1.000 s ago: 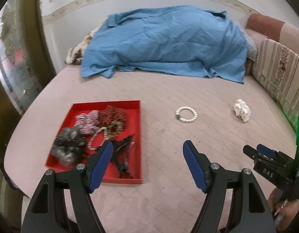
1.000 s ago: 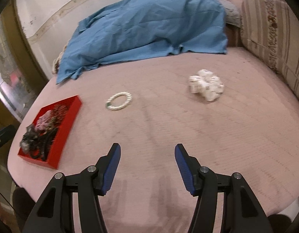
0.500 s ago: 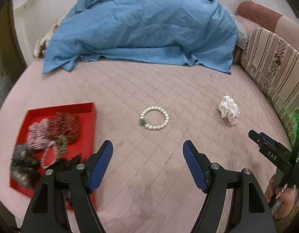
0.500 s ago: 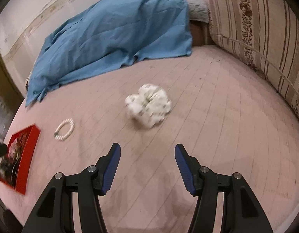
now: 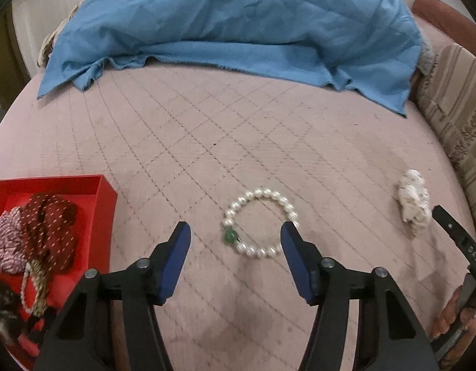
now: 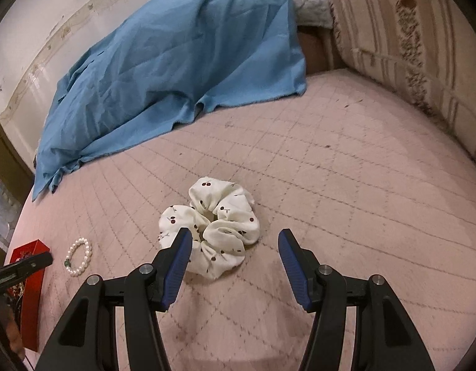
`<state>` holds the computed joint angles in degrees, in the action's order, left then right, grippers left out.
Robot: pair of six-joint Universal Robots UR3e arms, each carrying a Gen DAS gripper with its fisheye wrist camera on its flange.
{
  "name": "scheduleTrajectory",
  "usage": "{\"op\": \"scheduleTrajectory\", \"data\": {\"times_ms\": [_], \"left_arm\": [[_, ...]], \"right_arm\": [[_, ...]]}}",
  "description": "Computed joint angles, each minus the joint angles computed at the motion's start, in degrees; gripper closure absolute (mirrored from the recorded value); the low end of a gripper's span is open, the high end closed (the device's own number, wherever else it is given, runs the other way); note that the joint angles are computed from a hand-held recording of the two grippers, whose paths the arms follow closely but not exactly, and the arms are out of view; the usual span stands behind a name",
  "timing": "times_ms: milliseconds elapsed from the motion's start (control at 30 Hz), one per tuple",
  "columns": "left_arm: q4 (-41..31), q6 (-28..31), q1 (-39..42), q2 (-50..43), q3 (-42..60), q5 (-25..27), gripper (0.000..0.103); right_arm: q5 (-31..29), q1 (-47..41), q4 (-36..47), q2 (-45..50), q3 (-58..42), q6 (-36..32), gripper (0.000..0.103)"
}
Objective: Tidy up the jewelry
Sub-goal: 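Grasp the green-bead pearl bracelet with the left tool while the right tool grasps the white cherry scrunchie, then carry the pearl bracelet and white scrunchie into the red tray and open both tools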
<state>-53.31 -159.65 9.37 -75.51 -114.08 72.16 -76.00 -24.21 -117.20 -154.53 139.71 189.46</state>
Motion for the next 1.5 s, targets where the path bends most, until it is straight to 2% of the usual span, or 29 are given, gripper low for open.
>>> {"op": "scheduleTrajectory", "data": {"times_ms": [100, 233, 333, 567, 700, 833, 933, 967, 1000, 1033, 1067, 1100, 1133, 1200, 1300, 1500], "left_arm": [[2.9, -0.7, -1.0, -3.8, 0.6, 0.9, 0.043], [5.8, -1.6, -2.7, -7.8, 1.4, 1.8, 0.043], [7.2, -1.8, -3.5, -9.5, 1.9, 2.3, 0.043], [11.5, -2.9, -5.4, -11.7, 1.1, 4.8, 0.043], [15.0, -3.3, -6.8, -12.1, -0.3, 6.5, 0.042], [17.0, -3.7, -6.9, -12.4, -1.3, 6.2, 0.035], [17.3, -4.0, -7.4, -12.7, -1.2, 6.8, 0.035], [17.1, -4.0, -7.5, -12.7, -0.9, 7.1, 0.036], [16.9, -4.1, -7.6, -12.7, -0.9, 7.4, 0.039], [16.9, -4.4, -7.7, -12.4, -0.9, 8.2, 0.054], [16.8, -4.5, -7.8, -12.1, -0.9, 8.4, 0.079], [15.9, -4.4, -7.7, -11.7, -0.6, 8.4, 0.091], [14.4, -4.3, -7.4, -11.3, -0.1, 8.0, 0.094], [12.3, -3.9, -6.6, -10.1, 0.0, 6.8, 0.094], [10.4, -3.2, -5.8, -7.1, -1.1, 6.0, 0.094], [-0.2, 1.2, -1.5, 4.8, -2.6, -0.4, 0.094]], "right_arm": [[0.9, 0.3, -3.4, 3.5, 1.1, -0.6, 0.041], [-2.5, 5.2, -12.5, 11.7, 1.5, 0.7, 0.041], [-2.9, 5.6, -16.0, 15.4, 1.8, 0.6, 0.041], [2.2, 0.0, -15.6, 17.1, 2.8, -1.9, 0.041], [-2.3, 4.6, -21.3, 23.7, 1.9, -0.3, 0.041], [-7.2, 9.4, -24.8, 28.3, 0.7, 1.4, 0.042], [-7.6, 9.3, -24.9, 28.3, 0.8, 1.4, 0.049], [-7.7, 9.3, -24.8, 28.1, 0.9, 1.5, 0.054], [-7.8, 9.2, -24.6, 27.8, 1.0, 1.5, 0.061], [-7.7, 9.0, -24.3, 27.4, 1.0, 1.4, 0.064], [-7.5, 8.8, -23.9, 27.1, 1.0, 1.2, 0.071], [-7.2, 8.7, -23.6, 26.9, 1.0, 1.0, 0.077], [-7.1, 8.7, -23.6, 26.9, 0.9, 0.8, 0.08], [-7.4, 9.4, -24.0, 27.4, 0.8, 0.9, 0.089], [-9.4, 11.6, -24.9, 27.6, 0.4, 2.0, 0.091], [-11.2, 14.2, -25.0, 24.2, 0.8, 5.1, 0.092]]}}
